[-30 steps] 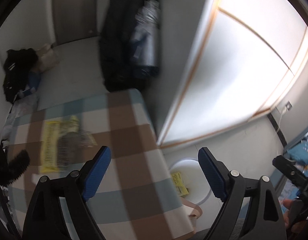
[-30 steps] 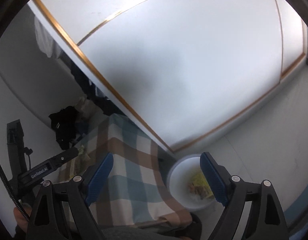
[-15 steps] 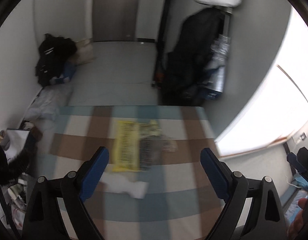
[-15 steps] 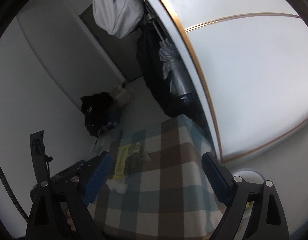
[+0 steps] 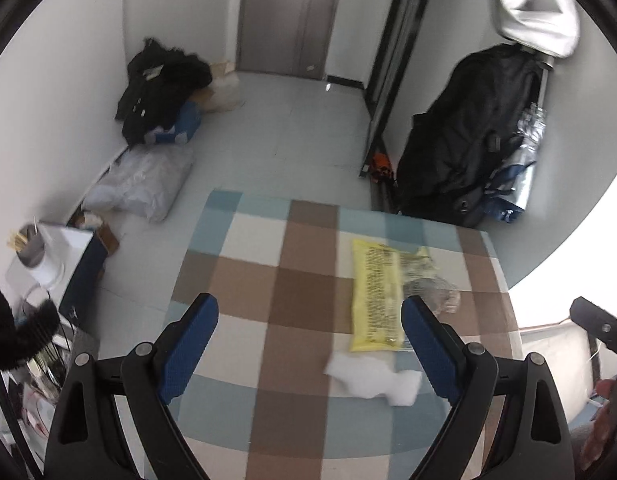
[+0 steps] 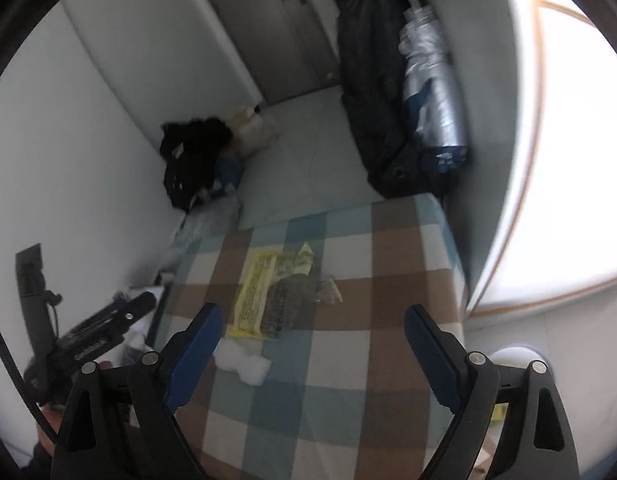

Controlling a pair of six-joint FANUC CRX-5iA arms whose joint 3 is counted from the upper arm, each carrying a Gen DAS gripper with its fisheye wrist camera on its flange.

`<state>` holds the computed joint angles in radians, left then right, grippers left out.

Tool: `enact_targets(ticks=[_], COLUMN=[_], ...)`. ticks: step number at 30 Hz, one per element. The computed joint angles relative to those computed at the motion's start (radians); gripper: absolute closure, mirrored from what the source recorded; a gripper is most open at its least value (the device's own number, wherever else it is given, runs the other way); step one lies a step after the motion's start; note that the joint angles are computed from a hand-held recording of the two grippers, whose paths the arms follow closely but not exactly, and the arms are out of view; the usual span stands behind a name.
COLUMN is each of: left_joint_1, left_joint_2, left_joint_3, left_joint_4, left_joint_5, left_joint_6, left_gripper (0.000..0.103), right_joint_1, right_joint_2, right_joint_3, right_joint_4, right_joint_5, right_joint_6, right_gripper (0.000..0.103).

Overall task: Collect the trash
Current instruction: 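Move both tools back over the table, then grasp the clear plastic bag with the right gripper and lift it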

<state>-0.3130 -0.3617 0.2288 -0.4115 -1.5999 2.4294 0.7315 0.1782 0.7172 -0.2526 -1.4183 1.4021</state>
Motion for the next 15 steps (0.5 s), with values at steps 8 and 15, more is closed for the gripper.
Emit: enact_targets(ticks=[8, 15], left_joint_1=[0.183, 0.335], left_joint_2=[-0.090, -0.146], left_joint_3=[-0.096, -0.170], left_joint_4=[0.126, 0.231], left_joint_5=[0.053, 0.073], left_joint_6=[-0.012, -0.052], left_gripper=[0.012, 0.012], right_joint_1=[0.060, 0.116], right_joint_2=[0.185, 0.348], right_joint_3=[0.156, 0.302], right_joint_4=[0.031, 0.053], right_joint_5=[-0.087, -0.190], right_joint_6=[0.029, -0.049], right_gripper=[0.011, 0.011])
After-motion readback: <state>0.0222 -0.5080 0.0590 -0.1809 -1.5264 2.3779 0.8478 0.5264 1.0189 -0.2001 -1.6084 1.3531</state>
